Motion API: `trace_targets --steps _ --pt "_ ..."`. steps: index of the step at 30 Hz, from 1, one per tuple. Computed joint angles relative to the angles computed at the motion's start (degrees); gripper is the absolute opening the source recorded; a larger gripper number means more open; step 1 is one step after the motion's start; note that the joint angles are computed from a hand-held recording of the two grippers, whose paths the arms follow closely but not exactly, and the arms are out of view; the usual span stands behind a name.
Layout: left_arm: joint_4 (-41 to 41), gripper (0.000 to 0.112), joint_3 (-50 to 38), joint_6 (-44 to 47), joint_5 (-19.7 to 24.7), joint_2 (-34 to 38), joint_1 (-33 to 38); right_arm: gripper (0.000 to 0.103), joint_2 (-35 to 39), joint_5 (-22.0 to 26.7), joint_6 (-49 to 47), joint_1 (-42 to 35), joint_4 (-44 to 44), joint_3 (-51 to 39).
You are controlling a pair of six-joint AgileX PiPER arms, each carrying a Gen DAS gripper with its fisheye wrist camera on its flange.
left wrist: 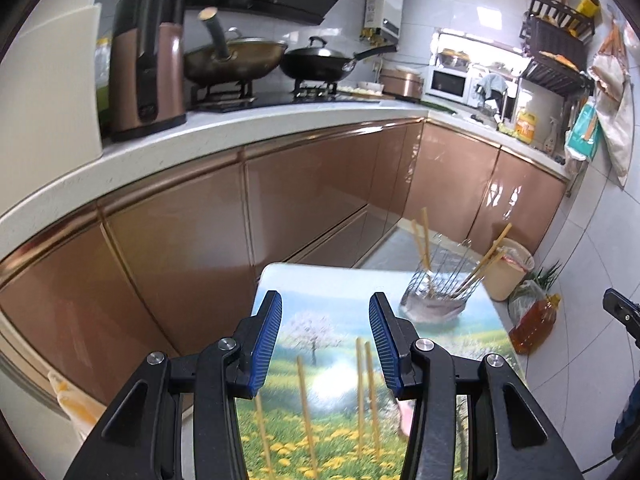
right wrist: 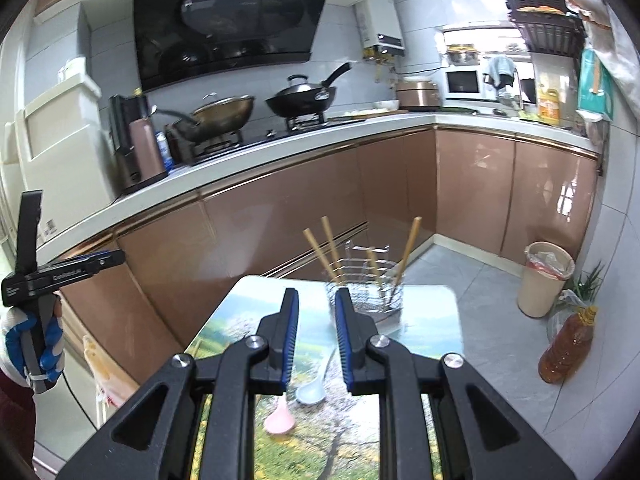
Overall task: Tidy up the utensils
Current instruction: 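Move both open tools back over the loose chopsticks on the table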
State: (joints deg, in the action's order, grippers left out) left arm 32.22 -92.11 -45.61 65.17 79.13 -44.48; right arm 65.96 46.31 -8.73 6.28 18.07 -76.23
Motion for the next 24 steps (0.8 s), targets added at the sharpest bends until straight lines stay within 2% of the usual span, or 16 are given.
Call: trace_targets --steps 3,9,17,24 --pt "-2.33 0.045 4.13 0.79 -1.42 -1.63 2.57 0.018 0.70 -0.53 1.29 2.59 -0.66 1.08" --pt "-11.77 0.045 13.14 7.19 -7.62 -2.82 11.83 0.018 7.03 -2.48 3.44 8.06 -0.68 2.35" --pt "-28.31 0.045 22.90 23.03 -15.92 2.74 26.79 0.018 24.36 -3.73 5.74 15.38 -0.04 -2.74" --pt "-35.77 0.045 26.23 31.95 -20.39 10.78 32.95 0.018 39.25 -2.13 5.30 17.26 2.88 -10.98"
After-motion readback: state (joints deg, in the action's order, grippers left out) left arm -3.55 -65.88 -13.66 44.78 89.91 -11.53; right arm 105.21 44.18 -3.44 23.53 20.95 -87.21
